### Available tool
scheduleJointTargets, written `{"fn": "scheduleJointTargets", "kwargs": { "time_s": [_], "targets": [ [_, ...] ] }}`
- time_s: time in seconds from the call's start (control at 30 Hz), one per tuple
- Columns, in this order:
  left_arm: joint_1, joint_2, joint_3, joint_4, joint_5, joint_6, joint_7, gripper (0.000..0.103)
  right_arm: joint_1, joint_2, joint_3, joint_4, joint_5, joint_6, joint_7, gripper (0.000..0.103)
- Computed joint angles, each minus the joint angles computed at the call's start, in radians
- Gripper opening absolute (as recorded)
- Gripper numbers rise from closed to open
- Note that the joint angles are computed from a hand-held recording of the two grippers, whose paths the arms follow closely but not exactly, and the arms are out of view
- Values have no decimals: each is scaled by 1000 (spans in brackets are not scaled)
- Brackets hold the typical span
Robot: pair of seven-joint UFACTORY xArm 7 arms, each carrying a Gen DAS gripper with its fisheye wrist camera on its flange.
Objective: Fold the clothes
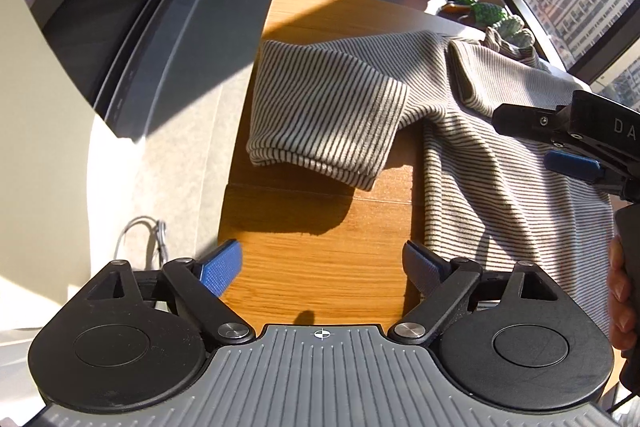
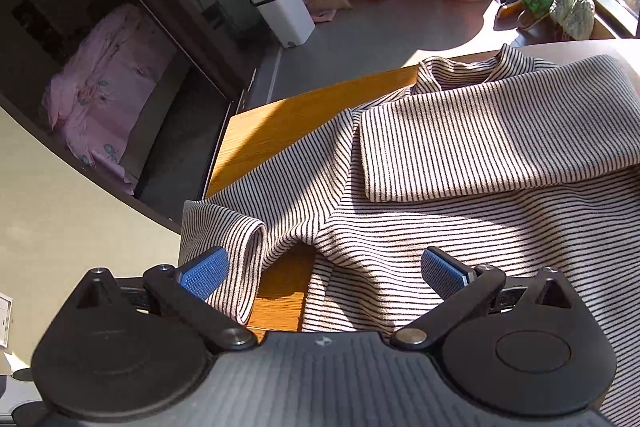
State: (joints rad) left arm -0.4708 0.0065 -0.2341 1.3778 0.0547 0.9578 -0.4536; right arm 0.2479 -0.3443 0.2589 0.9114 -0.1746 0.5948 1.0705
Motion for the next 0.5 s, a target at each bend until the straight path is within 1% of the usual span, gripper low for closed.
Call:
{"fn": "scheduleJointTargets", "kwargs": {
  "time_s": [0.03,0.13,0.17,0.2,0.23,0.3,0.37,0.43,0.5],
  "targets": [
    [-6,10,-5,6,40,-13,-11,86,6,-27,-6,-21,3,13,-14,103],
    [-42,40,-23,7,268,-83,-11,80,14,-103,-13,-77,11,53,-59,103],
    [-57,54,-26,11,347,-100,-7,76,18,-125,-16,-96,11,60,-87,103],
    [-73,75,-27,23,409,-104,-2,75,26,-142,-24,-112,20,59,-121,103],
    [-87,99,-24,42,445,-94,-2,73,34,-158,-32,-128,29,59,-156,103],
    [-118,146,-14,81,511,-74,2,69,60,-204,-59,-173,76,34,-224,103],
    [-146,189,0,130,523,-38,-16,66,90,-246,-96,-210,143,15,-294,103],
    [-176,225,11,174,535,-11,-21,66,115,-312,-135,-262,212,10,-362,103],
    [-203,257,20,218,541,4,1,67,124,-393,-168,-323,269,19,-413,103]
  ]
}}
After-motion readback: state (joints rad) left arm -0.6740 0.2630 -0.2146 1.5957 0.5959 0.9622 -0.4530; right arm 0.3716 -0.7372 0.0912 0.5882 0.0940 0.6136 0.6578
